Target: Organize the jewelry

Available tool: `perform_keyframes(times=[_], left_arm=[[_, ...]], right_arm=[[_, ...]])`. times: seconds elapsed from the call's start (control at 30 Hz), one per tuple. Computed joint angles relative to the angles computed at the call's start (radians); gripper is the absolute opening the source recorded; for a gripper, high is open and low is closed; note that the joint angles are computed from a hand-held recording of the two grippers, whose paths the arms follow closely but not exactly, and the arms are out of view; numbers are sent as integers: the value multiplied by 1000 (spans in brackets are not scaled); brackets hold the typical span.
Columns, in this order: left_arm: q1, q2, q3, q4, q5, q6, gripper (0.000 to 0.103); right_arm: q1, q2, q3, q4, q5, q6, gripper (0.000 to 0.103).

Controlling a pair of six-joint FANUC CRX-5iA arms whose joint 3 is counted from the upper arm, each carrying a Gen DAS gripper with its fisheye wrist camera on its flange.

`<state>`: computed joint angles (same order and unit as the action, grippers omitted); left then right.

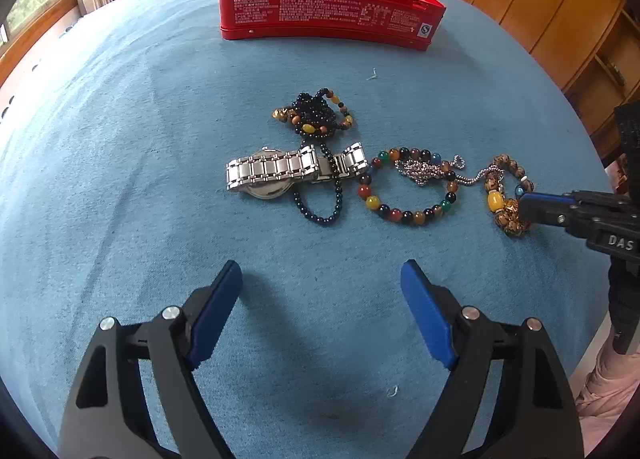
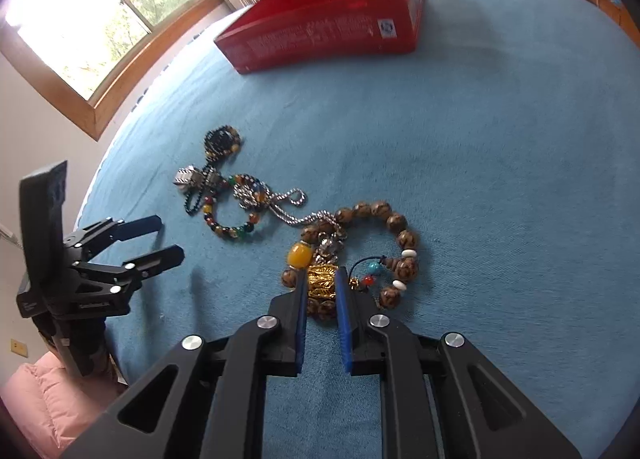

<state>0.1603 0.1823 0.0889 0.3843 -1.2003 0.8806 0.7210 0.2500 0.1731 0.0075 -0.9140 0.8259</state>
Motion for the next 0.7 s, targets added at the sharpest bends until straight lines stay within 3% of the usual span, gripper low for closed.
perform_keyframes(times=[0.17,0.27,0.43,0.57,0.67,0.7], left_arm=[[-1,2,-1,4,6,-5,82],[-1,3,-3,7,8,-7,83],[-1,5,-2,11,7,-8,83],[0,4,-4,14,7,-9,83],[2,4,-4,17,5,-11,83],[3,3,-5,18,5,-12,83]], right_arm=[[8,6,6,15,-20,5,19],[15,13,21,15,-34,21,28],[33,29,27,68,-51,13,29],[50,33,13,124,-40,3,26],[37,11,-5,93,-1,3,0],[27,4,-5,63,12,14,0]])
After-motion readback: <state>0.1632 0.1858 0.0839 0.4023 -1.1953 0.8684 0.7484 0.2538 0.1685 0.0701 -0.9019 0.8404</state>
